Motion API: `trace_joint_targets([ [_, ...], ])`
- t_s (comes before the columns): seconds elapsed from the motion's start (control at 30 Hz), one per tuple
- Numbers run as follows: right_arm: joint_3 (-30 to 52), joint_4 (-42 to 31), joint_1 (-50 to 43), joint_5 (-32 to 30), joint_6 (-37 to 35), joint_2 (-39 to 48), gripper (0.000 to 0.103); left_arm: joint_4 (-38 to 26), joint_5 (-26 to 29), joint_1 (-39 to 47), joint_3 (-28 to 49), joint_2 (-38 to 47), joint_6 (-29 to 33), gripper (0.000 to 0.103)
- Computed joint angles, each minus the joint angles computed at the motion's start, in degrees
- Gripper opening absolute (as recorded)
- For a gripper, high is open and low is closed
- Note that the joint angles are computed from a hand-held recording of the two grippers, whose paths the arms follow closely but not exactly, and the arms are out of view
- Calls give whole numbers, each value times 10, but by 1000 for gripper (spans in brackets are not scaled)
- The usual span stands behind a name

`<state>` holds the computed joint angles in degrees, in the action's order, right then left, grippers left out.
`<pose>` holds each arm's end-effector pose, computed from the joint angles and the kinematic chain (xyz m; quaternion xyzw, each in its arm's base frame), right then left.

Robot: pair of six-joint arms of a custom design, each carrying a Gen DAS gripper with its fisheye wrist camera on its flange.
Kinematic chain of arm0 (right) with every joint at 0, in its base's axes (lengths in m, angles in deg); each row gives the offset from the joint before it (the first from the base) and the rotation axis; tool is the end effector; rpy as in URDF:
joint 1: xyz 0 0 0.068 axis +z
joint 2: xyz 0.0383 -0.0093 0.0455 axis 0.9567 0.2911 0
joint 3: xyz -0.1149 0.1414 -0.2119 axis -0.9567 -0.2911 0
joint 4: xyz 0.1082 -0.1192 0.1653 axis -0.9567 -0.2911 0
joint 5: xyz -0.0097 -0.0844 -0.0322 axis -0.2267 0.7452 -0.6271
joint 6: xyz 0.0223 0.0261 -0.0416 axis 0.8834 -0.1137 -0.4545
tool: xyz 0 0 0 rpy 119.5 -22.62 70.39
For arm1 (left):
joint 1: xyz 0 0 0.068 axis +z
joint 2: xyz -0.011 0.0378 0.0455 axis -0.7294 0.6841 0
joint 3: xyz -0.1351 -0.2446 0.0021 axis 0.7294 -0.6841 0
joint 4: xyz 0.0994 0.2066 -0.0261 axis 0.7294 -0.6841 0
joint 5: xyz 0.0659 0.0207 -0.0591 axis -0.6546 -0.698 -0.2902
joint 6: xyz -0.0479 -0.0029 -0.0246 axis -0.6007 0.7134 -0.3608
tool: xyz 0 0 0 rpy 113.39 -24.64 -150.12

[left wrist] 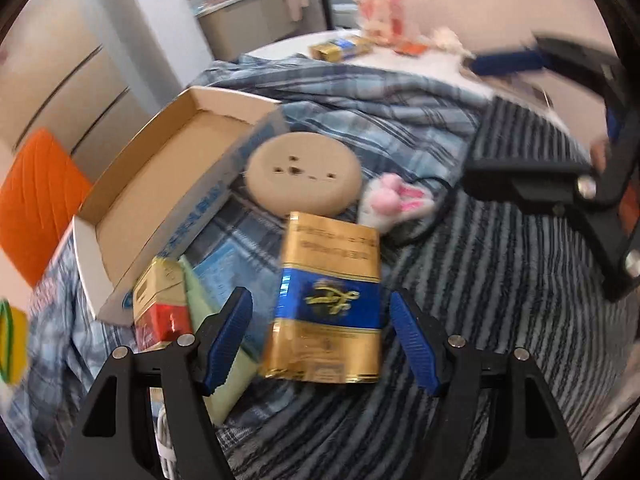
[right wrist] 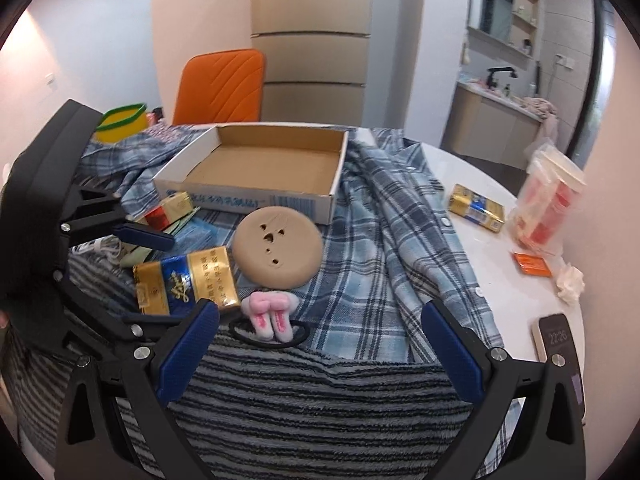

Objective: Organize soft objects
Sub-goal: 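Grasp the gold-and-blue tobacco pack with the left tool while the right tool approaches the pink bunny toy, then grasp the pink bunny toy with the right tool while the left tool lifts the gold pack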

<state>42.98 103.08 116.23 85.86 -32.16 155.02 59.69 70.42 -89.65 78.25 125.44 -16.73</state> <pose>0.1834 0.1466 0.0895 0.0297 0.9320 -0.0377 0.3594 0.2644 -0.2471 0.0592 0.5646 0.7852 -0.0543 0.2485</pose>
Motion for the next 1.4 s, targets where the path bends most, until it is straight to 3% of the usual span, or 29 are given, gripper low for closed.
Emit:
trace_joint_targets([
  [0.17, 19, -9, -8, -9, -19, 21, 103, 11, -53, -25, 4, 12, 17, 70],
  [0.23, 18, -1, -11, -16, -26, 25, 103, 9, -48, -20, 10, 15, 11, 69],
  [0.27, 20, 2, -12, -19, -28, 29, 103, 9, -44, -18, 8, 14, 7, 57],
  [0.3, 21, 4, -13, -20, -28, 32, 103, 8, -45, -18, 12, 16, 4, 51],
  [0.5, 26, 13, -16, -23, -31, 41, 103, 97, -24, -8, -71, -26, -37, 50],
  [0.73, 56, -2, -11, -14, -44, 57, 103, 326, -60, 17, -218, -80, -156, 50],
  [0.87, 82, -7, -14, -24, -51, 77, 103, 470, -85, 32, -287, -76, -200, 50],
  [0.97, 100, -17, -23, -36, -51, 98, 102, 539, -109, 41, -315, -68, -223, 50],
  [1.03, 106, -15, -29, -44, -48, 110, 101, 561, -120, 47, -321, -61, -235, 50],
  [1.3, 116, 12, -67, -129, -61, 152, 77, 574, -141, 54, -322, -48, -249, 51],
  [1.4, 123, 13, -78, -146, -62, 168, 75, 590, -141, 52, -332, -46, -244, 51],
])
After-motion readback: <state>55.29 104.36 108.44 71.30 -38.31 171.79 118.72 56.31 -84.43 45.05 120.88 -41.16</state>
